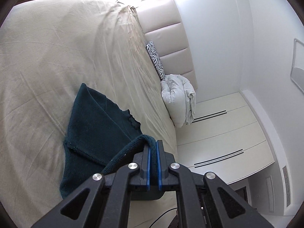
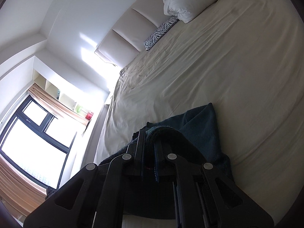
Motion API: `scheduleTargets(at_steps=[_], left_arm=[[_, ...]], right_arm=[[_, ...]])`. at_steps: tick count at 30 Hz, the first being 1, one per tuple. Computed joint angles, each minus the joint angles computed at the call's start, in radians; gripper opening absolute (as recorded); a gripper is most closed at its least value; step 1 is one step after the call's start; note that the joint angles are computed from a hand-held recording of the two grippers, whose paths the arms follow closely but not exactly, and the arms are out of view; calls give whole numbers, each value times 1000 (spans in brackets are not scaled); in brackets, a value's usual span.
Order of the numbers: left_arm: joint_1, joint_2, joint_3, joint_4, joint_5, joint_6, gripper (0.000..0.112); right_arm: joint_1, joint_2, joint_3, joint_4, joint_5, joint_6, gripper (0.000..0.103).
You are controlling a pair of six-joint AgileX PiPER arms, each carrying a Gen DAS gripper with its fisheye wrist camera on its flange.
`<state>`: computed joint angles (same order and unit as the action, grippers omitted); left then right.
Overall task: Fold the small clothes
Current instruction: 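Lift the hem with both grippers and fold it toward the collar, then lay the folded hem down on the sweater and open both grippers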
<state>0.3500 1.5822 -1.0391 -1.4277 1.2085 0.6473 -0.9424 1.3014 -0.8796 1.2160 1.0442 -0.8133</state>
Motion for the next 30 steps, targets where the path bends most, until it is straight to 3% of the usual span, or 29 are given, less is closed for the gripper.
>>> scheduleTargets(at_steps=[7,17,18,19,21,26,30], left_arm=[[-110,172,-188,22,-127,-37,7],[-219,423,-455,134,-284,-181,9],[-222,446,-474,144,-294,-203,18],[-219,467,-489,142,-295,-212,35],[-220,479,-493,141,-318,-214,52],[-225,460,-470,141,-322,-181,53],[-223,378,-373,147,-330,-112,54]], right_arm=[[160,214,-96,31,-209,-2,6],[299,519,-329,-59,-385,128,7],[315,548,-354,-95,-408,165,7],[331,578,-380,-134,-431,204,8],[356,630,-429,-205,-459,275,8],[371,654,-414,-171,-518,245,22],[365,623,-372,-116,-539,197,58]])
